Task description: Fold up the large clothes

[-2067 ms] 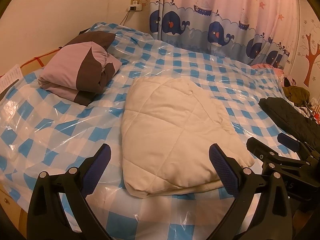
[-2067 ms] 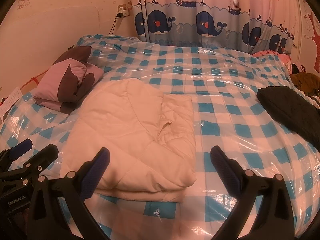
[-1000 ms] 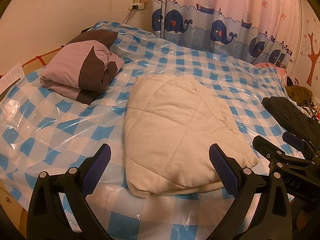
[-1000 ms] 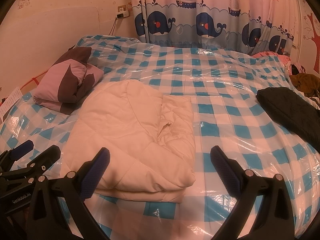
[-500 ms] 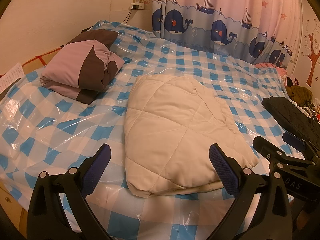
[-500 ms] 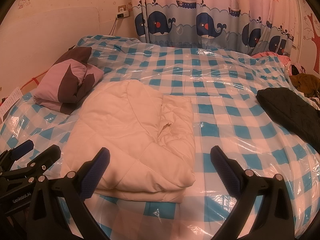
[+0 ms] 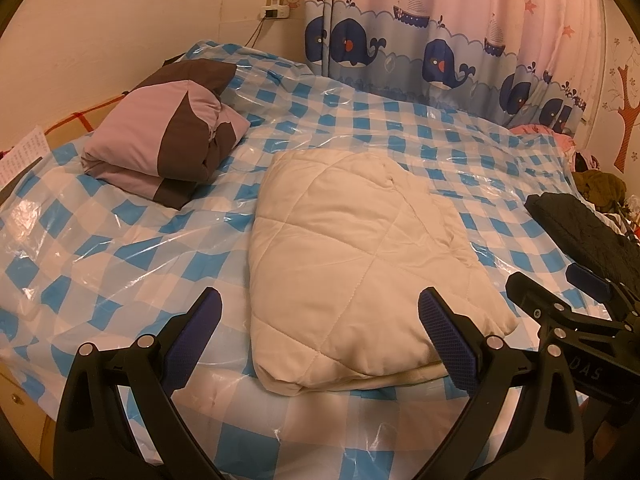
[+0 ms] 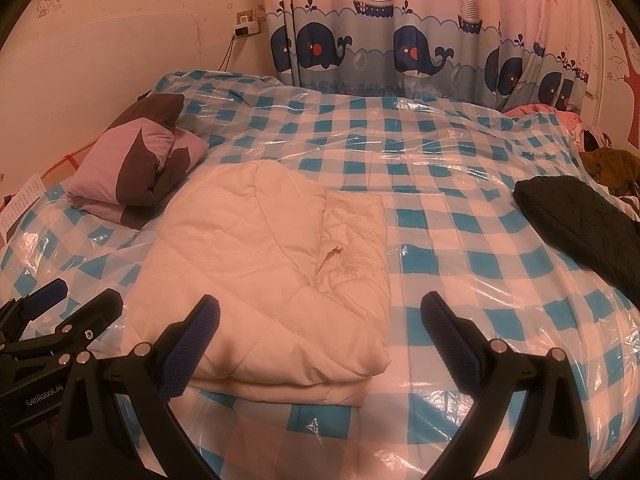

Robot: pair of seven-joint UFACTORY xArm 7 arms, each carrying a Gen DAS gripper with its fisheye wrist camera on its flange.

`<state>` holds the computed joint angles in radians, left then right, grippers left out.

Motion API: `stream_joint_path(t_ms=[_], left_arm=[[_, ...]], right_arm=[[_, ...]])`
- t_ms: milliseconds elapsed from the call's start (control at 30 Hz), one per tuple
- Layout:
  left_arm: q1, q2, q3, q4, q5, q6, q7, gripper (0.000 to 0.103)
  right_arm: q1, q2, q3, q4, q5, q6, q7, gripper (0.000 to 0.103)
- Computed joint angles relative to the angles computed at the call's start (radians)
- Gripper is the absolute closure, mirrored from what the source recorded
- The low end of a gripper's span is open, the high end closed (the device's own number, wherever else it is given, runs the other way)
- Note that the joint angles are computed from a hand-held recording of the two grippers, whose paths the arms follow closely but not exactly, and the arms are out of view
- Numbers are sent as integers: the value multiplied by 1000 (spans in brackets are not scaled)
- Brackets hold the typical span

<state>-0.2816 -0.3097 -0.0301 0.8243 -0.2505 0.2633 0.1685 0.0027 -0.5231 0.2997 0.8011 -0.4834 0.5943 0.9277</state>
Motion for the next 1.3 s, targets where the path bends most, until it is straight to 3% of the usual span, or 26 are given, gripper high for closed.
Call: stream_joint_path(t_ms=[133,800,1000,1300], left_arm=[[27,14,-18,13,38,26,-32,8],[8,42,4,57,-37,67,57,8],[6,66,3,98,-74,147,77,8],[12,59,-16,106,-71,135,81,8]], right_arm=[[2,-2,-3,0,2,3,-2,7],[-4,-25,-15,-12,21,-1,-30,7],[-9,-24,-13,-13,25,-7,-38,7],[-14,-82,-31,-40,51,6,-57,7]])
